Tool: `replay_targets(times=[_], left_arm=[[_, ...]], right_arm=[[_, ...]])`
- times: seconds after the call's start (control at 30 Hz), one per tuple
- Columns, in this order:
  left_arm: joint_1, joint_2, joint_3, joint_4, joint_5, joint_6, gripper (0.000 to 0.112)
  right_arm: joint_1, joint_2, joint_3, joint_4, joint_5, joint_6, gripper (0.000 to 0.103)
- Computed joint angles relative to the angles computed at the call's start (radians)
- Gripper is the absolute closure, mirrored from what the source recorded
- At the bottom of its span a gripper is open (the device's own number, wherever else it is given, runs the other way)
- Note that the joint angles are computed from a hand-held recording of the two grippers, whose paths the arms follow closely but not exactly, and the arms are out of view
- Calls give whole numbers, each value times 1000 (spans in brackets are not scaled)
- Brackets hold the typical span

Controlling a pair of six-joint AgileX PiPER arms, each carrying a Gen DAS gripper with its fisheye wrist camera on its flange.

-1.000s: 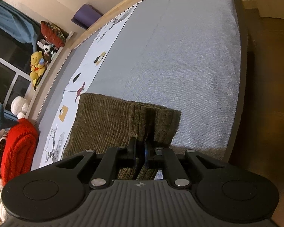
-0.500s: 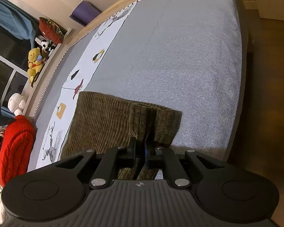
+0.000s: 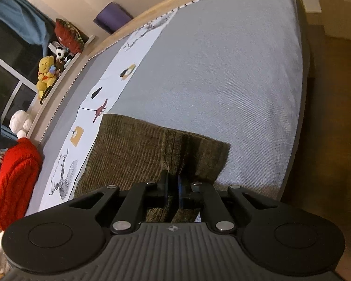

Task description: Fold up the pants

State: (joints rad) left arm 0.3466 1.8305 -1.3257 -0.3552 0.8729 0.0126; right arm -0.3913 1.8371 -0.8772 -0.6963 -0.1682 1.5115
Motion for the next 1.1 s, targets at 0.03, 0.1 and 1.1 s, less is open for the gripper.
replay_targets(times=[0.03, 0.1, 1.1], left_arm=[[-3, -14, -13, 5, 7, -1, 105], [4, -71, -5, -18, 12, 29, 105], [71, -93, 149, -47, -75, 241, 76]], right_arm=[[5, -11, -7, 12, 4, 0, 96], [4, -34, -20, -11, -9, 24, 97], [-92, -85, 44, -184, -165, -1, 96]])
